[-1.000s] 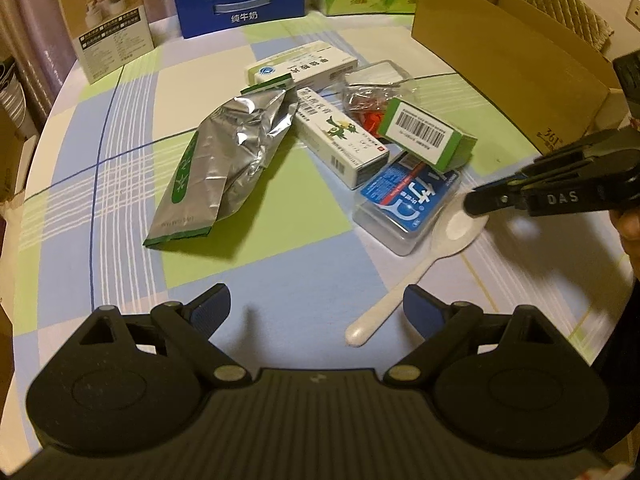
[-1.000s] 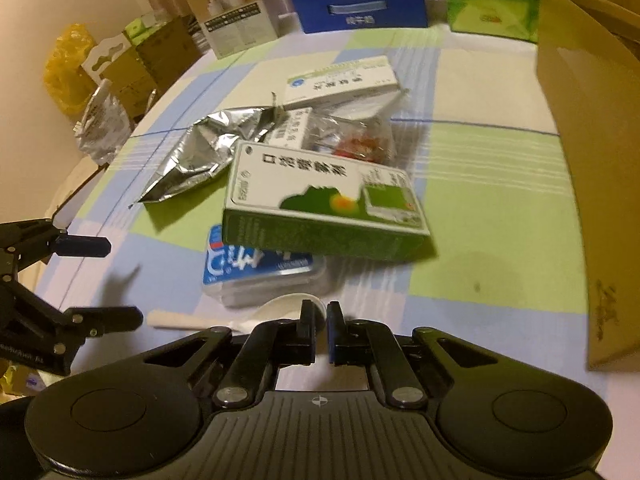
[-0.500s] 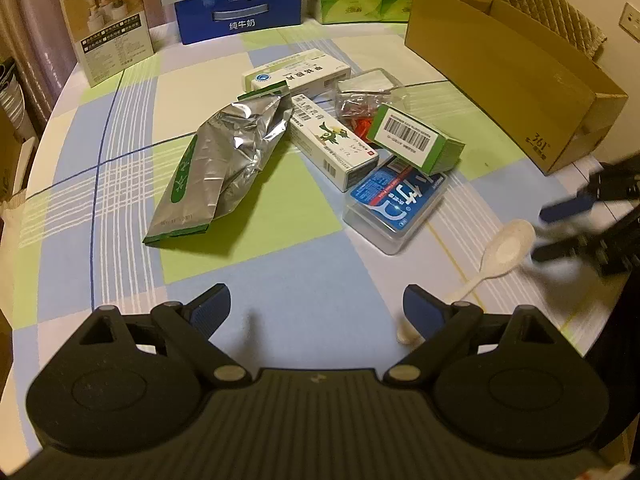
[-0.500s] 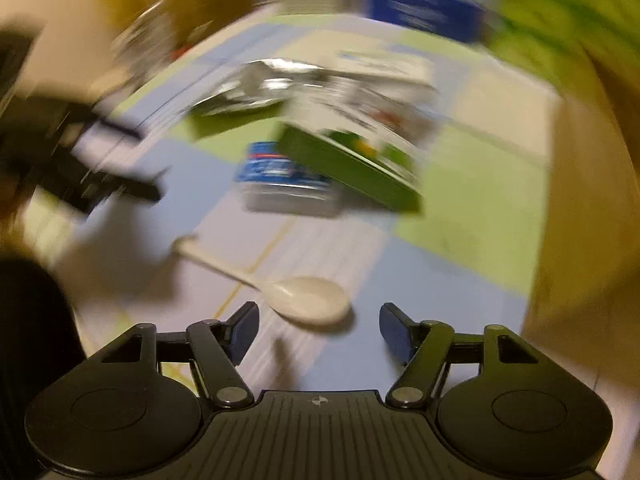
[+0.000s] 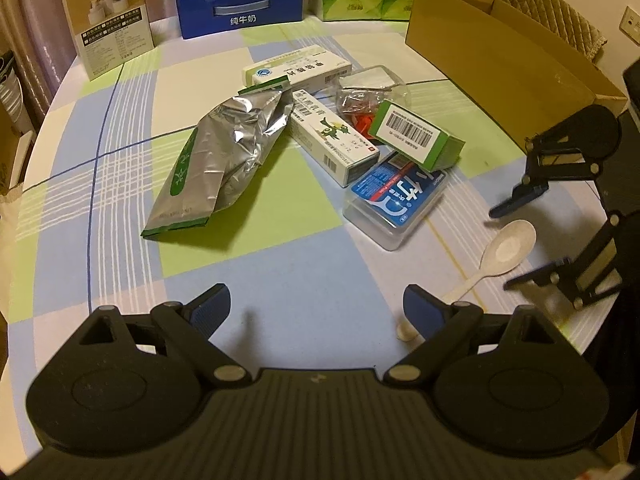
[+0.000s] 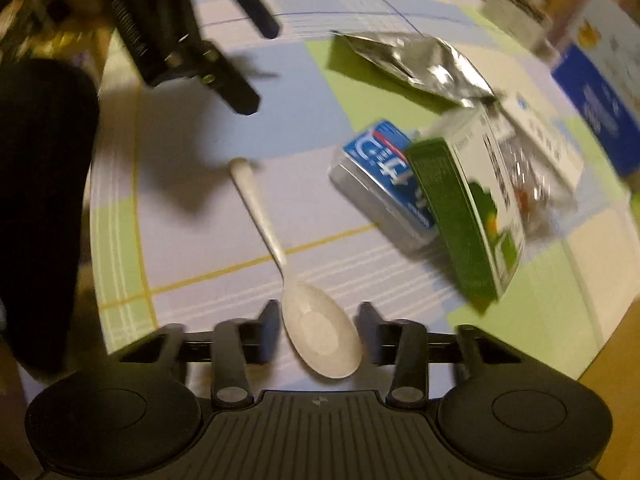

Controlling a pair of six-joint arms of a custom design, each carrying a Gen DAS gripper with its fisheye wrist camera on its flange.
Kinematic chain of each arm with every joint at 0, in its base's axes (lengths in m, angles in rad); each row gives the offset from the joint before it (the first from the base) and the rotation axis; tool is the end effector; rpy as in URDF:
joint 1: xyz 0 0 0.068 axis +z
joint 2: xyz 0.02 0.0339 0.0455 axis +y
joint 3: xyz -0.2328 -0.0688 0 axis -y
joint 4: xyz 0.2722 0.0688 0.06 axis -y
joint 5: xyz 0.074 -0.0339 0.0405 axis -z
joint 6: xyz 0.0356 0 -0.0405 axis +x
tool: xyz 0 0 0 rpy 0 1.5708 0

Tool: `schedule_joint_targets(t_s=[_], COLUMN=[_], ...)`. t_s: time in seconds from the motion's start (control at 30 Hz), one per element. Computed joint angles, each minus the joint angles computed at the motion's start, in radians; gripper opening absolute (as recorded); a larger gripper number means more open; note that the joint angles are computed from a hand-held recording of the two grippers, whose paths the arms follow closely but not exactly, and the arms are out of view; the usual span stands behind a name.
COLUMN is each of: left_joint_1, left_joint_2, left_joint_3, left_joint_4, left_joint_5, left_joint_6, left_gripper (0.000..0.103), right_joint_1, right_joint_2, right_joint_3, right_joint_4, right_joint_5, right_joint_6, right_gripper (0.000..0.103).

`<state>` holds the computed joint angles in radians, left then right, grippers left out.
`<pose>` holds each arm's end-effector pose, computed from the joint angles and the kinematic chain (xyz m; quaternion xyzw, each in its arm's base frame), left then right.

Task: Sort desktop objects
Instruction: 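Grasp the white plastic spoon with the right gripper, then grasp the blue-and-white toothpaste box with the left gripper while the right gripper holds the spoon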

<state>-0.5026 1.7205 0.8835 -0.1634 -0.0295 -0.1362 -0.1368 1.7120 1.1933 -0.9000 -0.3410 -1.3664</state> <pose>0.2991 -0.1632 0.0895 0.1707 0.9442 -0.0749 0.2715 0.3337 -0.0339 0.1548 -0.5773 0.7953 0.0725 0.1702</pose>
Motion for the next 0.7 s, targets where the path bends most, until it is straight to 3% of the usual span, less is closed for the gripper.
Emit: schedule_joint_targets(t_s=[0.37, 0.7], left_joint_1=[-0.008, -0.051], left_joint_2=[0.023, 0.14], left_joint_3=[0.014, 0.136], left_joint_4=[0.009, 0.041], left_joint_5=[0.004, 0.029], left_joint_6=[0.02, 0.168], left_gripper=[0.091, 0.089], right_joint_1=[-0.097, -0.167], right_joint_2=[-0.106, -0.136], right_joint_3=[-0.053, -0.081], right_joint_4=[-0.066, 0.068], right_joint_5=[0.02, 0.033], right_joint_6=[0.315, 0.757], right_gripper=[0.03, 0.03])
